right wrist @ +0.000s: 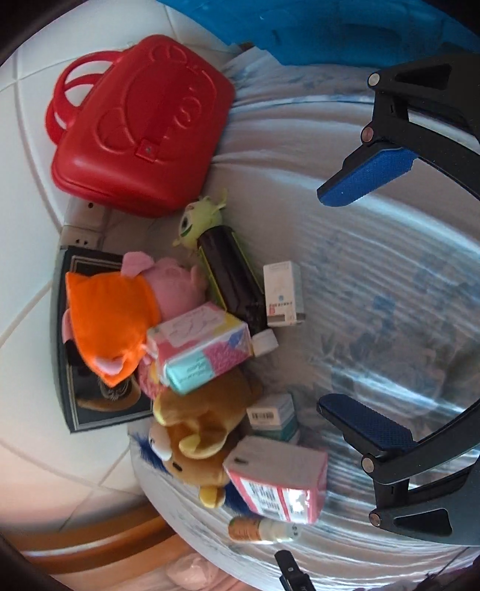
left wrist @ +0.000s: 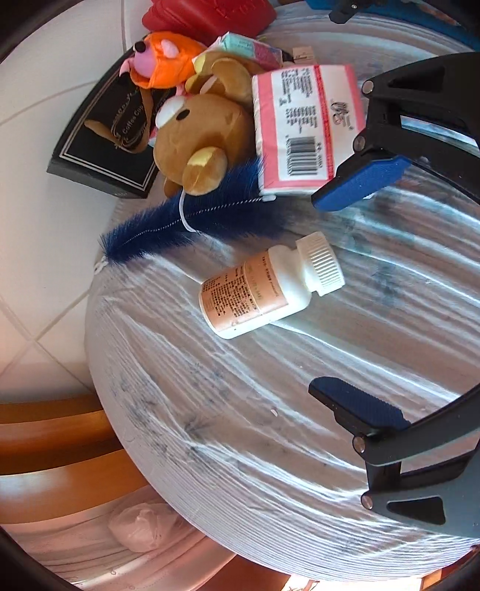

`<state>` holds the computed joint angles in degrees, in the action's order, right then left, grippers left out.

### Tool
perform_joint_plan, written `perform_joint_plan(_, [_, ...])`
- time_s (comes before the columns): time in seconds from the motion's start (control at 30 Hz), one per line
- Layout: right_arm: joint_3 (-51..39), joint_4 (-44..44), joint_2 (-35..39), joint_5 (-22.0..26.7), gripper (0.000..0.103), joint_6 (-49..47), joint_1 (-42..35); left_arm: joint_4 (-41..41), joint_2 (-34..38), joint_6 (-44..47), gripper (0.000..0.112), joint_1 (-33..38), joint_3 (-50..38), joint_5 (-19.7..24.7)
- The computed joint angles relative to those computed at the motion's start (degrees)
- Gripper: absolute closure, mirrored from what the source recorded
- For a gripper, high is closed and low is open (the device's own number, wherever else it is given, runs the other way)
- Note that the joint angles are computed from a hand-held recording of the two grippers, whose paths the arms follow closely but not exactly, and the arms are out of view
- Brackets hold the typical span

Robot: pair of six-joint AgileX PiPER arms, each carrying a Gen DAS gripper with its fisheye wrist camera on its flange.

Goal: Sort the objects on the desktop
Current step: 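Grasp the white pill bottle with the left gripper while the right gripper grasps the white medicine box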

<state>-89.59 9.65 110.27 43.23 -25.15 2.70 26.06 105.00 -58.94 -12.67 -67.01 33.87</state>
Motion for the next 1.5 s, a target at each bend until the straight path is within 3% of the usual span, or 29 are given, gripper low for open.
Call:
perform_joint_plan(0.3, [-12.69, -0.92, 14.4, 2.02, 0.0, 1.47, -0.7, -1.2, 13.87, 4.92, 0.02, 2.56, -12.26, 1.74])
perform_joint_plan(0.53, [-15.98, 0.06, 19.14, 1.26, 0.0, -1.13, -0.06, -2.73, 15.32, 6.61, 0.02, 4.91, -12.04, -1.93])
perform_joint_plan(0.6, [-16.42, 0.68, 19.97, 1.14, 0.0, -1.82, -0.24, -1.76, 15.51, 6.72, 0.026, 5.13, -12.22, -1.71])
perform_joint_plan(0.7, [-15.87, 2.62, 20.26, 0.13, 0.002, -3.78, -0.83, 0.37, 15.12, 5.75, 0.047, 5.05, -11.9, -1.19])
perform_joint_plan(0.73, [-15.85, 2.99, 20.31, 0.12, 0.004, -4.16, -0.96, 0.27, 14.84, 5.95, 0.05, 5.18, -11.53, -1.39])
perform_joint_plan(0.8, [-15.5, 3.58, 20.21, -0.16, 0.017, -4.77, -1.19, 0.64, 14.38, 5.84, 0.056, 5.17, -10.91, -1.71])
perform_joint_plan(1.07, [-15.65, 6.72, 20.31, 0.42, 0.018, -7.56, -2.46, 1.58, 14.0, 5.16, 0.057, 5.2, -9.74, -2.66])
perform_joint_plan(1.17, [-14.04, 7.28, 19.38, -0.73, 0.04, -9.36, -2.63, 2.56, 13.53, 4.32, 0.057, 4.6, -9.09, -2.33])
perform_joint_plan(1.5, [-2.06, 8.18, 9.25, -5.8, 0.04, -13.39, -3.59, 6.49, 5.04, -1.46, 0.059, 0.68, -1.13, -1.48])
